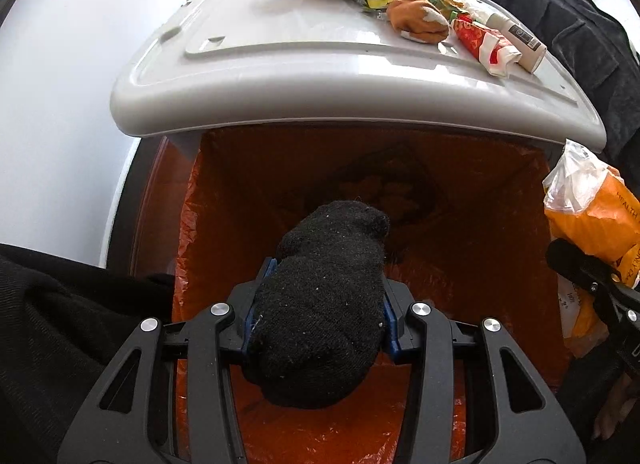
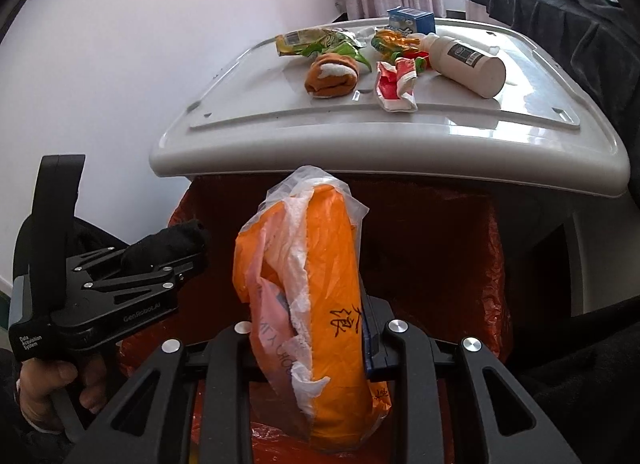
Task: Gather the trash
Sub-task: 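Lower sock and bag into the bin and open both tools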
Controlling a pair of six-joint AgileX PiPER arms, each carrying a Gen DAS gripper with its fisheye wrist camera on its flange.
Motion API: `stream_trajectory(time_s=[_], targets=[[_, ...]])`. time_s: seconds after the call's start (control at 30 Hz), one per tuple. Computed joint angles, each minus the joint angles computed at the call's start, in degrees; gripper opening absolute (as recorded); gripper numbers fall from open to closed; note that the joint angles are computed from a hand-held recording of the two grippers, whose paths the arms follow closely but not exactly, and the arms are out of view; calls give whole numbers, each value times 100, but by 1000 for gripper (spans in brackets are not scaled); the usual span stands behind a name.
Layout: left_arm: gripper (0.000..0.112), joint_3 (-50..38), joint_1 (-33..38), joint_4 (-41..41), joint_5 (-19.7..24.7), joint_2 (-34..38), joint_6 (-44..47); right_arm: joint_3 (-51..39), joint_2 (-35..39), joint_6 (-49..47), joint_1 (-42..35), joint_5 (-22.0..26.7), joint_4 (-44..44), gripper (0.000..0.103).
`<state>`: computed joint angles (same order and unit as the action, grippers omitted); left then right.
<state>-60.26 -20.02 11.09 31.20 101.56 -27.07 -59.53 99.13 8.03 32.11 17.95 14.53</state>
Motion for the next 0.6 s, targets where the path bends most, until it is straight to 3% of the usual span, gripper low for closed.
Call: stream_trajectory(time_s=[0.47,0.53,0.6], targets=[[45,-42,-7,-25,36,55,30,15,-13,-25,-5,9,0,31],[48,-69,-14,-96,97,81,89,-24,3,243,18,79,-248,38],[62,-153,-37,-59,256,170,46,-13,-30,533,24,60,-490,59]])
